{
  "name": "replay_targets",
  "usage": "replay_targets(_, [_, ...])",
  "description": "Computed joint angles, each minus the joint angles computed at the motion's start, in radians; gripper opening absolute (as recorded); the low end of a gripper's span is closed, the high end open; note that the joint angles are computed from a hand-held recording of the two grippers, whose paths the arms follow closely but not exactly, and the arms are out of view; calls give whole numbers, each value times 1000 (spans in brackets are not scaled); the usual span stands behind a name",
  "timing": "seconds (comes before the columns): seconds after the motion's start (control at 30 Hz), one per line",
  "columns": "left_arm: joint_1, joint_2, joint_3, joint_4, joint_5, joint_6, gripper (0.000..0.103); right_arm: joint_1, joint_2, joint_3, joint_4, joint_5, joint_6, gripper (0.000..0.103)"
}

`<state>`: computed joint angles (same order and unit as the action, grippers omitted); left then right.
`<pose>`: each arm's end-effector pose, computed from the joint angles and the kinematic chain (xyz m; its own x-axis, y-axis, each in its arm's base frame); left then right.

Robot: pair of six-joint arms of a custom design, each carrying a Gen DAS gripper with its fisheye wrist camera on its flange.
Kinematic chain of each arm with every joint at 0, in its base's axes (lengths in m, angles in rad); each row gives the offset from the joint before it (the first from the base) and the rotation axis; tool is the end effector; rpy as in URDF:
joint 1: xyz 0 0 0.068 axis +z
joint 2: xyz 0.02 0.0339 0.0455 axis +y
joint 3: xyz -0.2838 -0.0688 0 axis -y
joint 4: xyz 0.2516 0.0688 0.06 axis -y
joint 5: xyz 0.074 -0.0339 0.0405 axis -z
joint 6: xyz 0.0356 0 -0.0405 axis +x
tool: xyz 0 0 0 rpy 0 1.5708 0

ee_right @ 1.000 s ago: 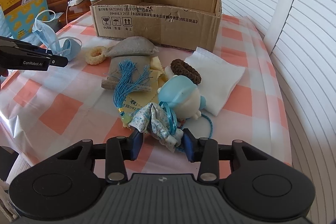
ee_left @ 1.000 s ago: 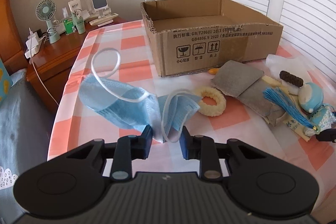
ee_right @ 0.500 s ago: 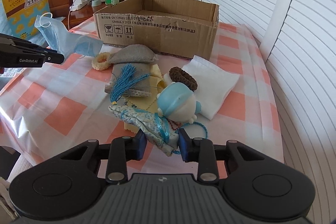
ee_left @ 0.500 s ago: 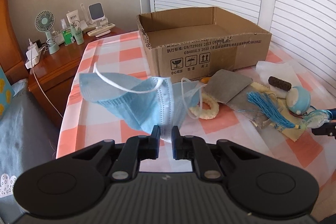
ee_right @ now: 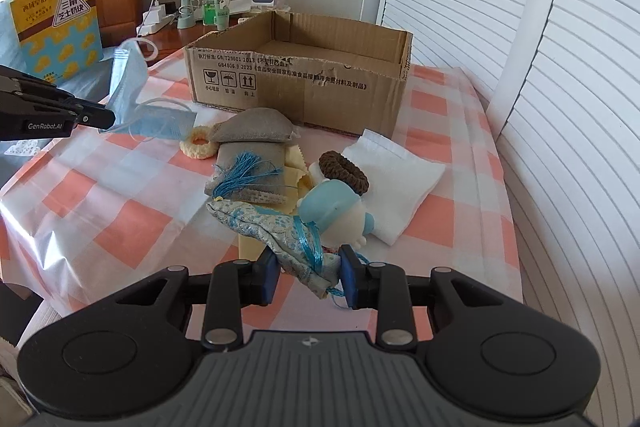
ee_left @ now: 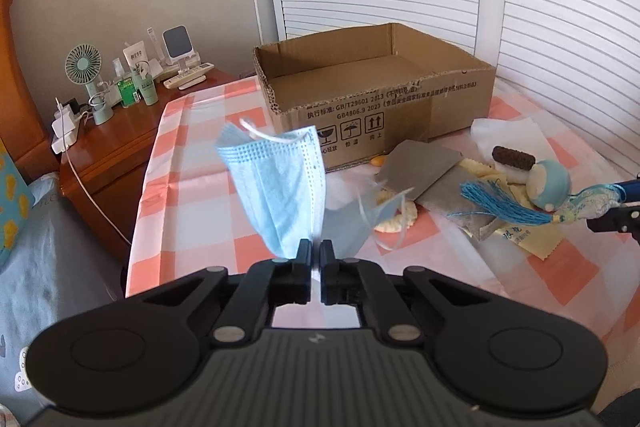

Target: Organize soft objects

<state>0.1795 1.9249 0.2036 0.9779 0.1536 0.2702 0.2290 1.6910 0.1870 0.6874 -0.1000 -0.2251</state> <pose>0.2178 0.0340 0.0480 -0.6593 0.1485 -0.7371 0.1145 0.9887 0.0967 0.1994 0.0501 0.0685 -0.6266 -0.3741 -0.6837 -0.4435 0.8925 -0.0819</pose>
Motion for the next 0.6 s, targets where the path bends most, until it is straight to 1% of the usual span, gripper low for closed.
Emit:
replay_targets(0.1, [-4, -22, -7, -10, 4, 15, 2, 0, -8, -5, 2, -5, -3, 36])
replay_targets(0.13, [-7, -11, -5, 0, -3, 10, 4, 2, -8, -7, 5, -4, -1, 36])
replay_targets(0.17, [-11, 6, -3, 10, -15, -3, 9, 5, -8, -8, 7, -3, 0, 36])
replay_targets(0.23, [-12, 23, 17, -25, -23, -20, 19, 6, -7, -12, 9, -2, 2, 36])
replay_targets(0.27, [-7, 35, 16, -17, -17, -33, 36, 6, -8, -14, 9, -4, 2, 36])
replay_targets(0.3, [-1, 49, 8, 7, -9, -36, 61, 6, -11, -16, 8, -5, 3, 36])
replay_targets(0.33, [-1, 63, 2, 33, -7, -36, 76, 5, -12, -17, 6, -6, 3, 36])
replay_targets(0.37, [-3, 80, -5, 63, -9, -27, 92, 3, -14, -15, 1, -7, 3, 36])
replay_targets(0.43, [-17, 146, -19, 175, -29, 15, 93, 3, -11, -10, -5, -7, 3, 36])
replay_targets(0.47, [-24, 166, -10, 186, -45, 30, 93, 5, -9, -8, -5, -5, 3, 36])
replay_targets(0.5, [-28, 177, 11, 169, -57, 32, 92, 7, -5, -5, -6, -5, 4, 36])
replay_targets(0.6, [-7, 208, 78, 104, -10, 34, 92, 23, 8, 4, -10, 8, 7, 36])
